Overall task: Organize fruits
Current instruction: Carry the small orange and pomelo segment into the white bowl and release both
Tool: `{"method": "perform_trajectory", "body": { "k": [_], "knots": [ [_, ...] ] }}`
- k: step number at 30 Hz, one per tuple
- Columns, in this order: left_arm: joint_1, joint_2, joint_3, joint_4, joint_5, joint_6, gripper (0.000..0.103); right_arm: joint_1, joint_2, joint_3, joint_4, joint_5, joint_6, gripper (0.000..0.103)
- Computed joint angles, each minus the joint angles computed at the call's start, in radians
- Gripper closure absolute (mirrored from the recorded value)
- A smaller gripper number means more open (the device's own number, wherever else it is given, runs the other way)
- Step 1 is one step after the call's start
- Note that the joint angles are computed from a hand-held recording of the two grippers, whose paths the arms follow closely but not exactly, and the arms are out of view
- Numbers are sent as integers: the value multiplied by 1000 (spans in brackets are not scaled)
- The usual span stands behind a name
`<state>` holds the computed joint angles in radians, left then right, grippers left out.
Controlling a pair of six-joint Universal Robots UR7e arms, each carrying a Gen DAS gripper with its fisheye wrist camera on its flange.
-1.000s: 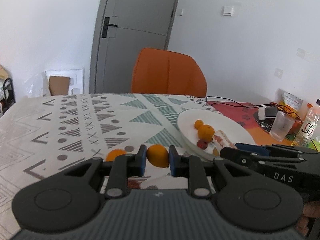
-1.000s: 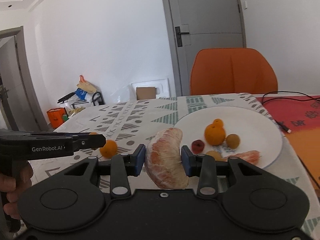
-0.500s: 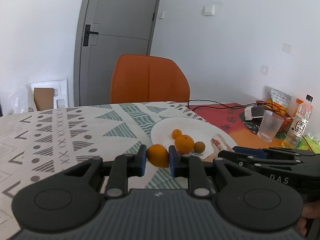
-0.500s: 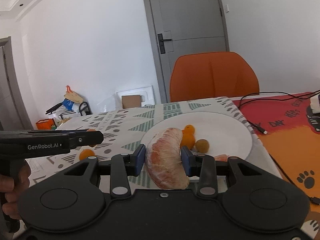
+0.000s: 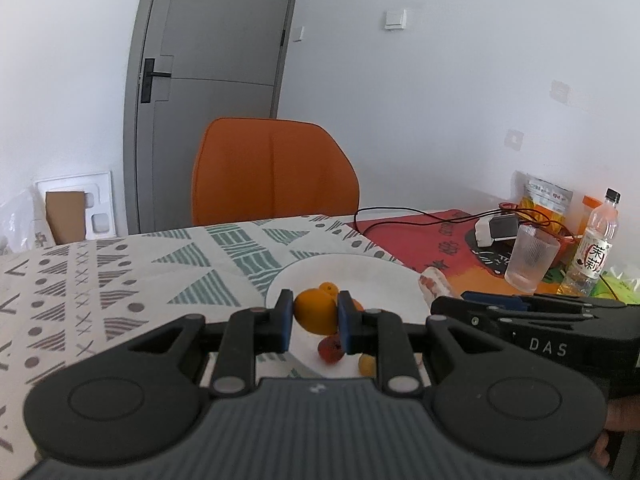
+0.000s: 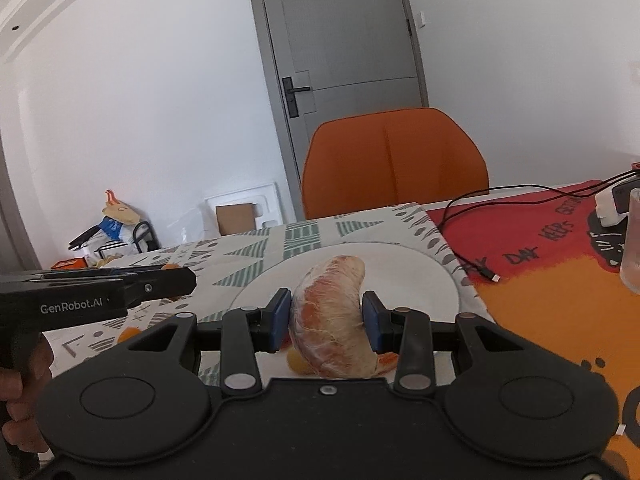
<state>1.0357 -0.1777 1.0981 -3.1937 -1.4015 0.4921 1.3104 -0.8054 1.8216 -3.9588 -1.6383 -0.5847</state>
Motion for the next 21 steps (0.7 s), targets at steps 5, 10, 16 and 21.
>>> {"method": "perform_trajectory", "body": {
  "k": [5, 10, 16, 21],
  "knots": [
    [0, 30, -55, 29, -2, 5, 82, -10, 0, -22, 21, 3, 2, 66],
    [-1, 67, -121, 75, 10, 1, 82, -19, -1, -44, 48, 10, 5, 66],
    [-1, 117, -216, 136, 26, -3, 81, -24, 3, -78, 76, 0, 9, 66],
    [2, 149, -275, 180, 29, -11, 81, -24, 12, -111, 101, -14, 14, 66]
  ]
}}
